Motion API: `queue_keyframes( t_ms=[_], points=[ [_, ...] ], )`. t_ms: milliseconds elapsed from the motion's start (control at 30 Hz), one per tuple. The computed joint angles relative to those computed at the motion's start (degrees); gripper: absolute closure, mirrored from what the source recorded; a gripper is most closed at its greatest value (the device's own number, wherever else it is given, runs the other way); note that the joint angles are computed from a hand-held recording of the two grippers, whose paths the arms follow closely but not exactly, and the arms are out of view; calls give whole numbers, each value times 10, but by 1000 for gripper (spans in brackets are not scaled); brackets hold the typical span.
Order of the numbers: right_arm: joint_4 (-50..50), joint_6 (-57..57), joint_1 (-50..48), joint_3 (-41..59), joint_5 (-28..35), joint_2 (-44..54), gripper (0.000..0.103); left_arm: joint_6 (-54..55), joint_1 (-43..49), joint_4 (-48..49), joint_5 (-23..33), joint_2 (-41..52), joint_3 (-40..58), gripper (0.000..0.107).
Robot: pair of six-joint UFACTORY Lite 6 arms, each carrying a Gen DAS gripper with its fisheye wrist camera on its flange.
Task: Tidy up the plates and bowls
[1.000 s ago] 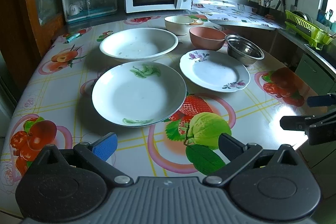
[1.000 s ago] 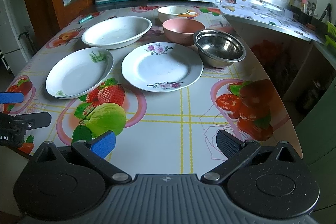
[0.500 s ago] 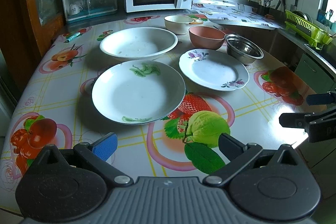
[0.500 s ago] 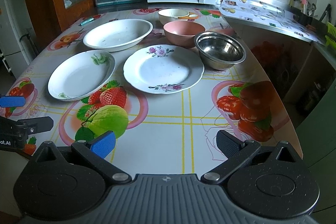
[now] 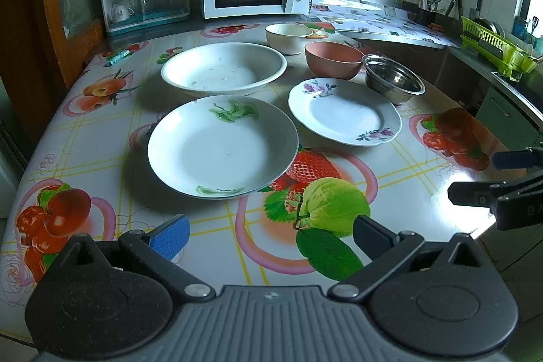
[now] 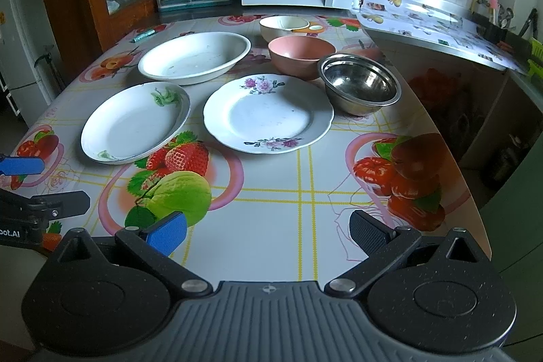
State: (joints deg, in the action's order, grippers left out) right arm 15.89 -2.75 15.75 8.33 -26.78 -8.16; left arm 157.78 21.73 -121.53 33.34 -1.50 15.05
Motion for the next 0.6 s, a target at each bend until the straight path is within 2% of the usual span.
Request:
queue_keyframes(
  t_ms=[600],
  points=[
    [7, 0, 8, 1, -4, 2, 0, -8, 8, 8, 2, -7, -3, 4]
  ],
)
